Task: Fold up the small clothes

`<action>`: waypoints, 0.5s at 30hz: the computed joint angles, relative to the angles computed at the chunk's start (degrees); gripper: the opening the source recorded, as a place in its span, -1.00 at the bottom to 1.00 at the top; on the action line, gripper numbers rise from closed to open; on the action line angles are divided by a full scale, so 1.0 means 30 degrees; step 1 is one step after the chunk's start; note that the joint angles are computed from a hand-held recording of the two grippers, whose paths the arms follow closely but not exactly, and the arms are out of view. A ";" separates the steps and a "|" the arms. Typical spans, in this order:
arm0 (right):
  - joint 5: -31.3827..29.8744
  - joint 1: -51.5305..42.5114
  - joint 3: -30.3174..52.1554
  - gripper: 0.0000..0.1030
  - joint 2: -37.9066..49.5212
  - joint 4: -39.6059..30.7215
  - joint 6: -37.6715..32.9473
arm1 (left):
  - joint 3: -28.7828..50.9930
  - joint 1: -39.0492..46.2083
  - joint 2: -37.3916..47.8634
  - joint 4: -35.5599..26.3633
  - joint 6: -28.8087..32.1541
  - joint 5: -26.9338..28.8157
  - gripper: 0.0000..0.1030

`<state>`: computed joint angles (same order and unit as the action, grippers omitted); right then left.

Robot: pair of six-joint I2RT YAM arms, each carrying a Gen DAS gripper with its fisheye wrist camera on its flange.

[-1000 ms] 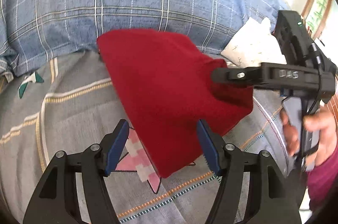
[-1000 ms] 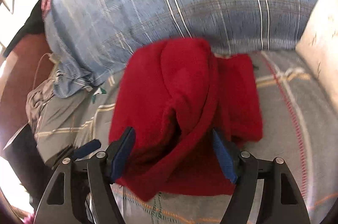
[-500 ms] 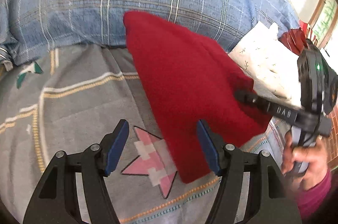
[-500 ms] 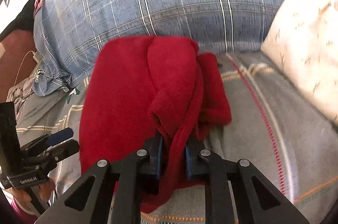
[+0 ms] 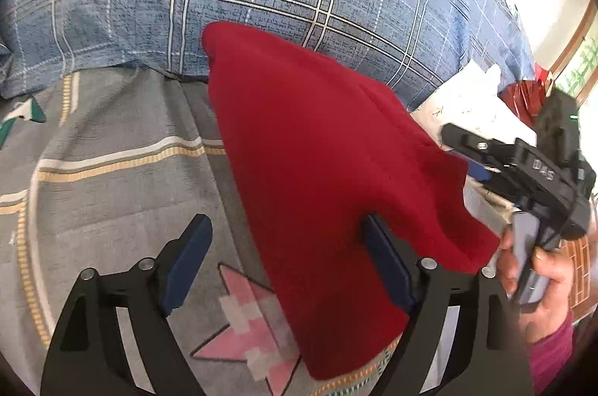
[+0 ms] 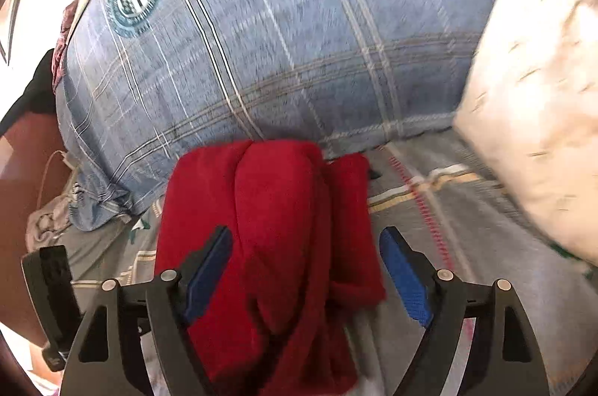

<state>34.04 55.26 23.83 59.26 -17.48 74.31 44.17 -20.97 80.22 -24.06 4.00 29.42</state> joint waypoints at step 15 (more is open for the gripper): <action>-0.3441 -0.1525 -0.0363 -0.36 0.1232 0.4109 -0.2714 | 0.2068 -0.0263 0.1755 -0.1500 -0.0043 0.2008 0.02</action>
<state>23.71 50.68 22.74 62.95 -5.15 66.17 50.37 -21.76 85.49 -28.56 3.87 35.45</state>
